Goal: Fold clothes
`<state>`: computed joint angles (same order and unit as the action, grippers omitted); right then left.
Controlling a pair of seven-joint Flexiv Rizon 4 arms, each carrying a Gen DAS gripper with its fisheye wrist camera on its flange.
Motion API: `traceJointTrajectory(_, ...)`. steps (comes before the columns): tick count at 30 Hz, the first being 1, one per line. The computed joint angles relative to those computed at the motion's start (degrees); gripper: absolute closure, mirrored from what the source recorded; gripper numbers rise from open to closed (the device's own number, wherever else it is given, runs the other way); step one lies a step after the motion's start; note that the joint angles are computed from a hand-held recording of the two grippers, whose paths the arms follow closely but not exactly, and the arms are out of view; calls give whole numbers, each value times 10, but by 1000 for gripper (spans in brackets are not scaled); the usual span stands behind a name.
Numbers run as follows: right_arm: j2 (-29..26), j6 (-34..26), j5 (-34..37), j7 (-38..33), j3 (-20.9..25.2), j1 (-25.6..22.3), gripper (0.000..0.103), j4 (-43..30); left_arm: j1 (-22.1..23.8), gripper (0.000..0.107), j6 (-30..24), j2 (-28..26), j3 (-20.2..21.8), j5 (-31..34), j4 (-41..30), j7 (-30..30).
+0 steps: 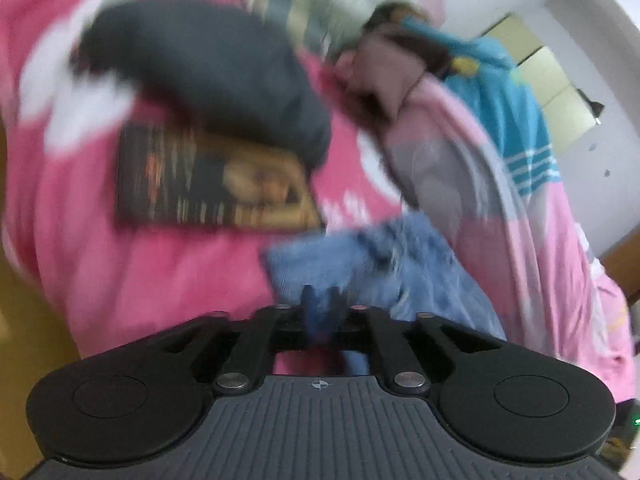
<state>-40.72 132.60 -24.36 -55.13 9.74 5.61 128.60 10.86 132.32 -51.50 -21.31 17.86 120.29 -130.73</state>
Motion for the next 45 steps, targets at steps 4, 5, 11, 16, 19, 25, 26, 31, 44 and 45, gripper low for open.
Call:
traceJointTrajectory(4, -3, -4, -6, 11, 5, -4, 81, 0, -4, 77, 7, -24, -10, -25, -12, -32)
traceJointTrajectory(5, -3, -3, -7, 11, 5, -4, 81, 1, -8, 75, 9, -27, -9, -33, -18, -39)
traceJointTrajectory(11, -1, 3, -3, 11, 6, 4, 81, 9, -118, 75, 49, -17, 74, -136, -25, -8)
traceJointTrajectory(16, 0, 4, 2, 18, 8, 8, 81, 14, -151, 76, 63, -7, 95, -183, -10, 7)
traceJointTrajectory(19, 3, 12, -2, 13, 7, 7, 81, 19, -155, 76, 73, -2, 99, -187, 2, 11)
traceJointTrajectory(25, 21, 23, 25, -50, -12, 52, 81, 39, -210, 76, 96, 6, 134, -256, 9, 52)
traceJointTrajectory(26, 25, 31, 34, -76, -16, 67, 81, 44, -231, 76, 107, 9, 147, -284, 13, 68)
traceJointTrajectory(31, 20, 17, 32, -156, -13, 103, 81, 45, -281, 76, 139, 18, 165, -348, 7, 154)
traceJointTrajectory(44, 64, -9, 0, -126, 4, 15, 79, 38, -277, 77, -98, 6, 135, -262, -125, 311)
traceJointTrajectory(45, 69, -23, 13, -114, -6, 11, 79, 24, -283, 78, -90, 2, 140, -266, -125, 318)
